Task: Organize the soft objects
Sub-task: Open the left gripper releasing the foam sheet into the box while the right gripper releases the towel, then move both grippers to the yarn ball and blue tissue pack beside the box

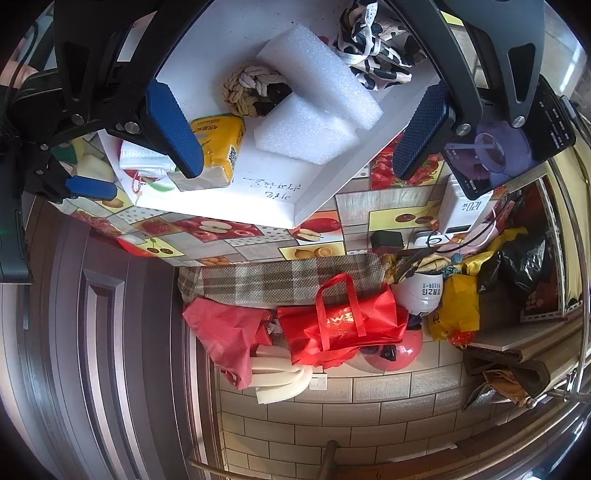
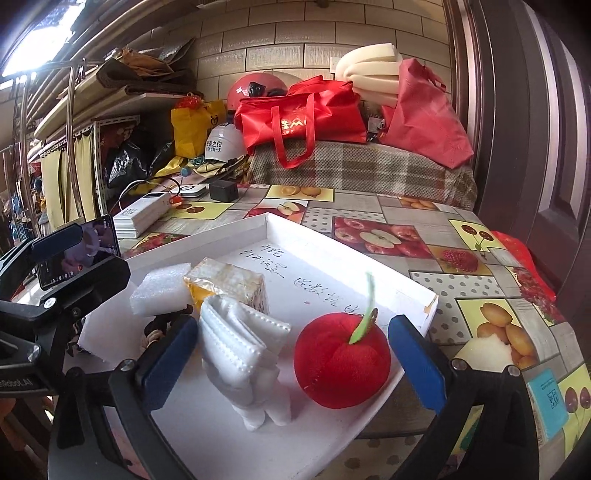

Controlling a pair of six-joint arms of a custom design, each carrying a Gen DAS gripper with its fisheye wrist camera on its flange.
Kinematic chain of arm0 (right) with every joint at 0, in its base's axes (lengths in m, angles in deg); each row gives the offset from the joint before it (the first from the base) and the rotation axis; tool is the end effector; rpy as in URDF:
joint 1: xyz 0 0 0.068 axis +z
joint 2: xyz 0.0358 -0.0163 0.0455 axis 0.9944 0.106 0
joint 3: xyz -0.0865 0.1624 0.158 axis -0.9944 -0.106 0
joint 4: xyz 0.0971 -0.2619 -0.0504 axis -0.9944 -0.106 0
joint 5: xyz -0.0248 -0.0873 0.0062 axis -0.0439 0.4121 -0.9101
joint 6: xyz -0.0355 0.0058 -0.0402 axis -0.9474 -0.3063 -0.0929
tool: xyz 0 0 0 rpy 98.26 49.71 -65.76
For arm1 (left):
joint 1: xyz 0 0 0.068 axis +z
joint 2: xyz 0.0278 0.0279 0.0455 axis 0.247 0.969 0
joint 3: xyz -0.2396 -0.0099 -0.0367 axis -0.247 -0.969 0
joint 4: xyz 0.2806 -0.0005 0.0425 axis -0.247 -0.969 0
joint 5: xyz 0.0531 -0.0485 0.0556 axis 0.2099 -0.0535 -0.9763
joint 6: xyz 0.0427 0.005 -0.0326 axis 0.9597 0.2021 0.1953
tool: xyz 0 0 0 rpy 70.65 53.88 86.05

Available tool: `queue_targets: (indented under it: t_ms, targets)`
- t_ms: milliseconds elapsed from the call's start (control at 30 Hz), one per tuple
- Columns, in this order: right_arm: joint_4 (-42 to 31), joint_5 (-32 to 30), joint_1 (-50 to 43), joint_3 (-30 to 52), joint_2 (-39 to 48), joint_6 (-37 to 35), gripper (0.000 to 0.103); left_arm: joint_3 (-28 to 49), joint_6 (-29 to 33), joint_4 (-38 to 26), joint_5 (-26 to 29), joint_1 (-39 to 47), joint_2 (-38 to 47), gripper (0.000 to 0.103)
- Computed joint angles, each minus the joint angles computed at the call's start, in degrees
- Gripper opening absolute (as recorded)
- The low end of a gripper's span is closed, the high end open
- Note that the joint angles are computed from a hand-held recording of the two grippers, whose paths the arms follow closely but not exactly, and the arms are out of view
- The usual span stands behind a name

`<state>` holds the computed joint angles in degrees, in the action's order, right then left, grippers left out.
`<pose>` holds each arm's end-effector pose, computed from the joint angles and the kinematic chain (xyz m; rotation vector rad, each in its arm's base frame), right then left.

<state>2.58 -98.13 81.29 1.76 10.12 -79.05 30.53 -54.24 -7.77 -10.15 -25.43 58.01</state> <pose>0.2332 0.0021 0.1557 -0.4420 2.0182 0.1959 0.1849 -0.1265 0.1613 0.0210 1.8896 -0.0255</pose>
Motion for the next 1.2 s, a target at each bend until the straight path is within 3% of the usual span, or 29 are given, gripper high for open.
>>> queue_targets:
  t_ms: [700, 867, 1067, 1200]
  targets:
    - [0.2, -0.2, -0.8, -0.2, -0.7, 1.1, 0.103, -1.5, -0.5, -0.1, -2.6, 0.2, -2.7, 0.103]
    - [2.0, -2.2, -2.9, -3.1, -5.5, 2.7, 0.103, -2.6, -0.6, 0.1, -5.3, -0.6, -4.4, 0.103]
    - [5.9, -9.2, -7.3, -9.6, -16.1, 5.4, 0.103, -3.7, -2.6, -2.3, -8.4, -4.1, -7.2, 0.103]
    - [2.3, -12.3, -9.4, -11.3, -21.8, 4.2, 0.103, -3.5, -4.3, -4.7, -12.2, -8.9, -7.7, 0.103]
